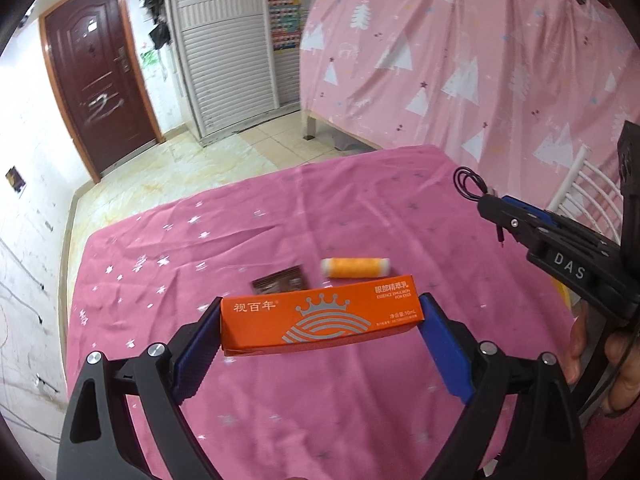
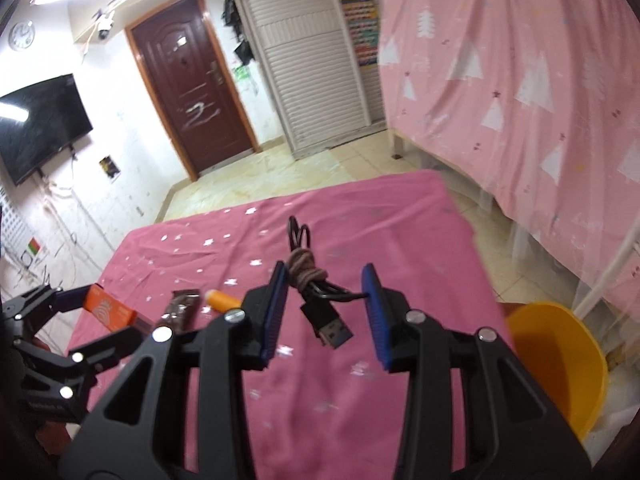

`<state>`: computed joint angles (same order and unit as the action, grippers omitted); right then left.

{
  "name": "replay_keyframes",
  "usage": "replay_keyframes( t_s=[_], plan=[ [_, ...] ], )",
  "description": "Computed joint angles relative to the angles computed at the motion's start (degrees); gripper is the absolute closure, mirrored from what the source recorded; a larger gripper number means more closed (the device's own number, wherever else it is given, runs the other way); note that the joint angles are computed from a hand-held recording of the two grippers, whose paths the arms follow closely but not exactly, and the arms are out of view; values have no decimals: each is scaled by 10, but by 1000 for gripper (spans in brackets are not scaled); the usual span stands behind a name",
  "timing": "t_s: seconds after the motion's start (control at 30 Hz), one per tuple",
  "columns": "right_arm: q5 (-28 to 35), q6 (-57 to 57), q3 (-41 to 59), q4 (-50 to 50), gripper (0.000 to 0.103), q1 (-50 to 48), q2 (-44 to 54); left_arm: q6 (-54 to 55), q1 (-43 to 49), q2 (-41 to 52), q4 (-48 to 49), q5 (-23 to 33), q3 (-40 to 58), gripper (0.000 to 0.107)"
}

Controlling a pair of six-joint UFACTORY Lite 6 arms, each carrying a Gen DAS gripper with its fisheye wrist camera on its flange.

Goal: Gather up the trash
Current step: 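Carry the long orange box and cable toward the yellow bucket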

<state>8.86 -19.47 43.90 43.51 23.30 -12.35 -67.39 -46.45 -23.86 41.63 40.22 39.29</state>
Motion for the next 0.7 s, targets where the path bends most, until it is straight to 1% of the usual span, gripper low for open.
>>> replay_keyframes(
  t_s=[0.1,0.2,0.3,0.47,0.7],
  plan=[
    [18,-95,-43,84,67,-52,-44,-9,-28,41,-4,-7,38,21],
    [48,-167,-87,135,67,-119,-90,-6,-51,86,-17,-17,85,21],
    [96,-243,-129,179,67,-210,-134,-16,-75,138,-14,-18,133,21],
    [158,-334,-169,224,67,-329,-166,-36,-117,224,-3,-15,211,21],
    [250,-445,-199,257,67,-491,-175,-39,-165,333,-5,2,317,21]
  ],
)
